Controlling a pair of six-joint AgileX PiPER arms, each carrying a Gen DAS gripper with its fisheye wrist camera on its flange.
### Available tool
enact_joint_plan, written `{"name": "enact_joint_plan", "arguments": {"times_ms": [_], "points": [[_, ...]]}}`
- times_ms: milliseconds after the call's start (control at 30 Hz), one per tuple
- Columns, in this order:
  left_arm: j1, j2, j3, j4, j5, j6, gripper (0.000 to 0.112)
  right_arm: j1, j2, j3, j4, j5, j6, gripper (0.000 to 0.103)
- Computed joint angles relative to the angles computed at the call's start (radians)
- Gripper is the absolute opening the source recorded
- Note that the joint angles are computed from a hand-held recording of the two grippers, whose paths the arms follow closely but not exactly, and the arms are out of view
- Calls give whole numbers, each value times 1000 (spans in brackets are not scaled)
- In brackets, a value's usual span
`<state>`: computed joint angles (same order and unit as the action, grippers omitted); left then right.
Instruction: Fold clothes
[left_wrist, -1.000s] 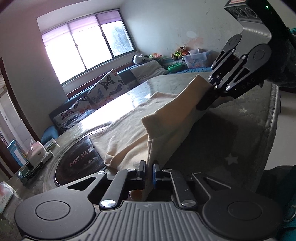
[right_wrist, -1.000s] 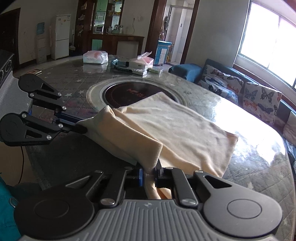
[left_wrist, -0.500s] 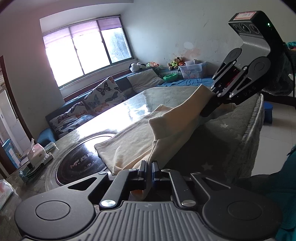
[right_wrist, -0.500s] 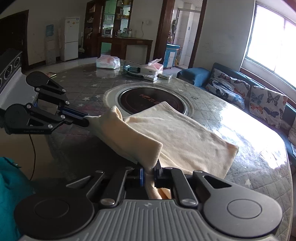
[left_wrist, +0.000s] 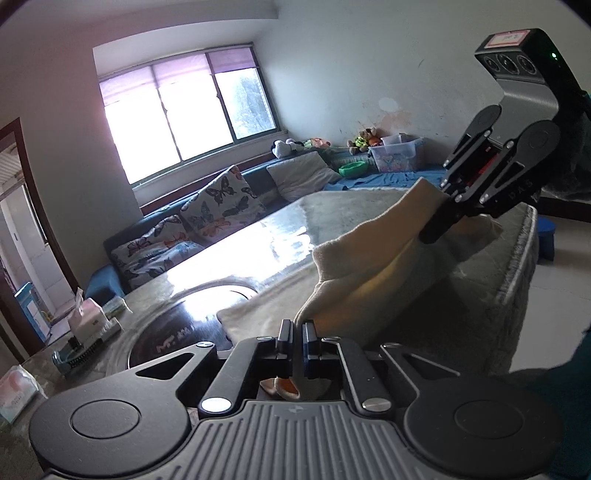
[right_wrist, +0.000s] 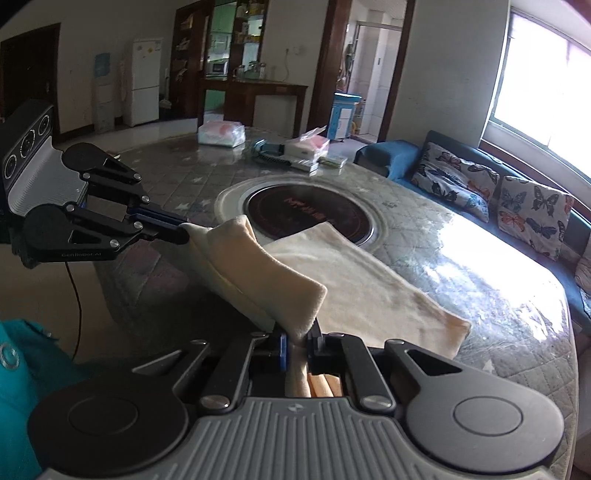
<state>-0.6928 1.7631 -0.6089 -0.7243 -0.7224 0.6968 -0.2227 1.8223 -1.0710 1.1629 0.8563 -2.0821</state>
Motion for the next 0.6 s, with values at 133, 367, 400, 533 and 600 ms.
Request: {"name": "enact_joint_plan", "arguments": {"times_ms": [133, 367, 400, 533, 600], "points": [[52, 46, -91, -3, 21, 37, 5, 19, 45, -86, -8, -2, 66, 8], [141, 180, -331, -73, 112, 149, 5, 62, 180, -313, -63, -3, 254, 8], [152, 205, -371, -94, 126, 172, 5, 71, 210, -358, -73, -8, 289, 8], [200, 306, -544, -211, 210, 280, 5, 106, 318, -525, -134, -24, 407, 8], [221, 360, -635, -292, 251, 358, 5, 128, 389, -640, -186, -28, 492, 8]]}}
